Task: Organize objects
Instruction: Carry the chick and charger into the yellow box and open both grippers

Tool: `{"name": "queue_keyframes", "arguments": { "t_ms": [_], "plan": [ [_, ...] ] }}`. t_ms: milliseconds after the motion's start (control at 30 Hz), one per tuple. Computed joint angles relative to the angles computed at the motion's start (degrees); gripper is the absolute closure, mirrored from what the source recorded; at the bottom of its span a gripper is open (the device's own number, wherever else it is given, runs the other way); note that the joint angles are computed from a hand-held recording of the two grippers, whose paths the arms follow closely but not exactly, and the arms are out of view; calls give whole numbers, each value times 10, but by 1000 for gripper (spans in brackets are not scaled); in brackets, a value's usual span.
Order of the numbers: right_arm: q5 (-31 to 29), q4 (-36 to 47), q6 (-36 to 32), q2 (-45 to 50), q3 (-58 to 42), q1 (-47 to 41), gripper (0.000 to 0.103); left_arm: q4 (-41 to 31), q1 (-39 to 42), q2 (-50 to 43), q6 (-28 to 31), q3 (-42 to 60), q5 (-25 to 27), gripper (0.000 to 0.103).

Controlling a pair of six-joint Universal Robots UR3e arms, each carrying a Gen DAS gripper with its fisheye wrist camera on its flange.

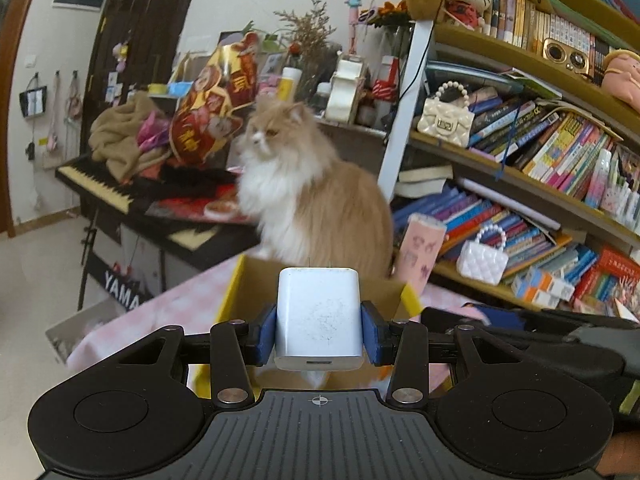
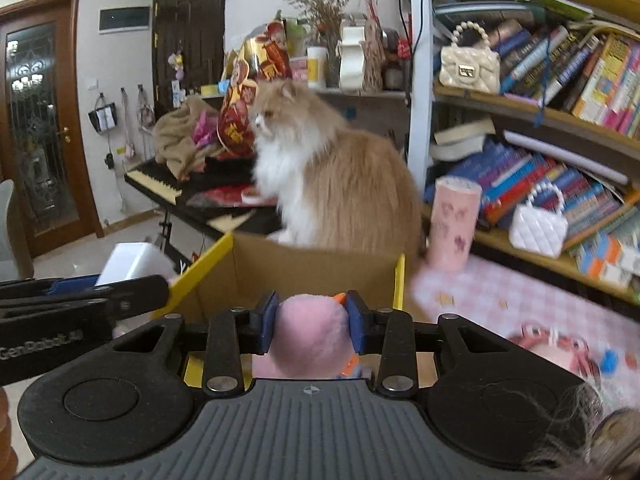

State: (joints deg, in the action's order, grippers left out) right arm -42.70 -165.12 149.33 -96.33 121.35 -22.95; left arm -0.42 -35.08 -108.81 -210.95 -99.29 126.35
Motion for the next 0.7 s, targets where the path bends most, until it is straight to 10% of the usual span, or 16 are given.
{"name": "queue_keyframes", "arguments": {
  "t_ms": [700],
  "plan": [
    [-90, 144, -110, 301, -306, 94, 70, -217, 68, -145, -89, 169, -53, 62]
  ]
}}
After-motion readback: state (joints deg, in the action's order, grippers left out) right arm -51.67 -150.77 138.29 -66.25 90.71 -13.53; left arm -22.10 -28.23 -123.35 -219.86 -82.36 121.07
